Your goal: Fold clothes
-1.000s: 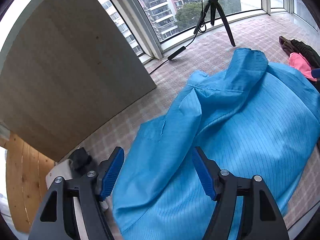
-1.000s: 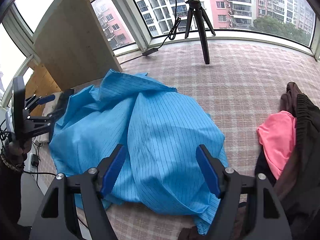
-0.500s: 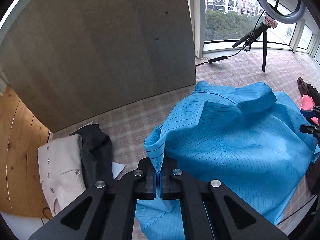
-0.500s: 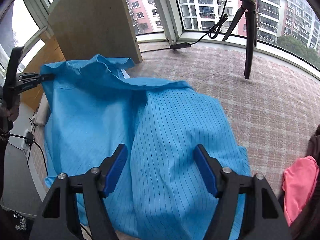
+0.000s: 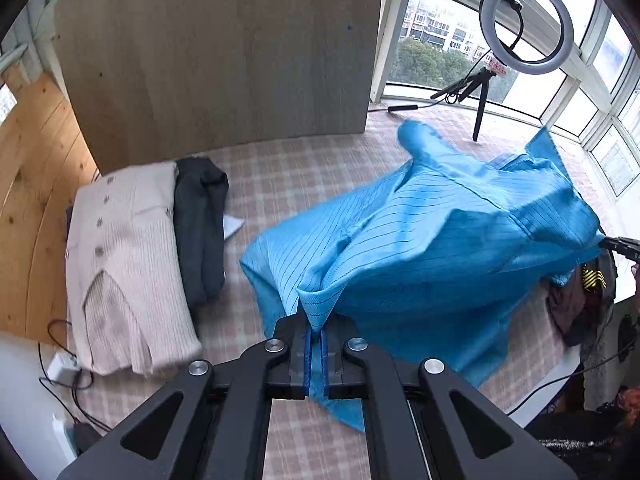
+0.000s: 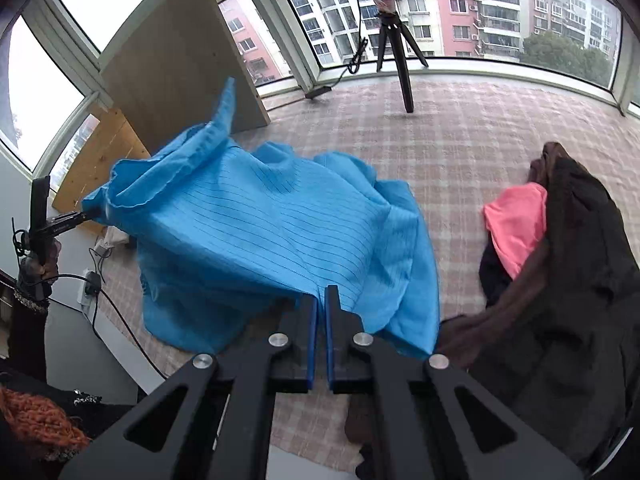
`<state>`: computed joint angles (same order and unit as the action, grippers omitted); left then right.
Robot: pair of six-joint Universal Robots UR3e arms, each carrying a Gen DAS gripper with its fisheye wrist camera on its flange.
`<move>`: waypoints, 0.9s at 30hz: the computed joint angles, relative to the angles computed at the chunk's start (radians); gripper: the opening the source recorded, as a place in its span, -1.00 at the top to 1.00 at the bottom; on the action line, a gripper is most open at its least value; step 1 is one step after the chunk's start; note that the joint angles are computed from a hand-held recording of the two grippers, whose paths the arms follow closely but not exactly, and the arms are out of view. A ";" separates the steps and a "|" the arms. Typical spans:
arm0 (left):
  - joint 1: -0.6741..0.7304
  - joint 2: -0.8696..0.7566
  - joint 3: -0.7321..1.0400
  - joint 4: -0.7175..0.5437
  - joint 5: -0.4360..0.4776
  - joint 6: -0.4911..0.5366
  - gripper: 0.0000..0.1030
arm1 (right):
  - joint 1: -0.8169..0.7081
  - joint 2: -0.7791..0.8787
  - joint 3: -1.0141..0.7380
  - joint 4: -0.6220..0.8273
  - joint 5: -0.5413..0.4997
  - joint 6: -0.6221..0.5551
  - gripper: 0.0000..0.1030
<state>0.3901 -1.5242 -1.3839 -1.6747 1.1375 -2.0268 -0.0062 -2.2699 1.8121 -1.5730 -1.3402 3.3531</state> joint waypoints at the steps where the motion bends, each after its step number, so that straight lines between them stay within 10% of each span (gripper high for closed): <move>1: 0.003 0.051 -0.094 0.055 0.034 0.025 0.88 | 0.085 0.025 0.019 0.001 -0.054 0.053 0.92; 5: -0.026 0.140 -0.321 0.202 0.166 0.059 0.85 | 0.256 0.097 0.008 0.025 -0.161 0.201 0.85; 11: 0.017 0.266 -0.400 0.203 0.123 0.135 0.83 | 0.401 0.230 -0.073 -0.279 -0.197 0.263 -0.03; 15: -0.025 0.370 -0.421 0.078 0.070 0.196 0.71 | 0.496 0.409 -0.190 -0.342 -0.257 0.278 -0.03; 17: -0.076 0.422 -0.443 0.006 0.056 0.231 0.33 | 0.449 0.417 -0.148 -0.391 -0.148 0.229 -0.03; 25: -0.377 0.495 -0.572 -0.040 0.103 0.111 0.31 | 0.374 0.607 0.016 -0.681 -0.131 0.201 -0.03; 27: -0.421 0.505 -0.589 -0.038 0.116 0.064 0.31 | 0.352 0.626 0.034 -0.714 -0.076 0.202 0.35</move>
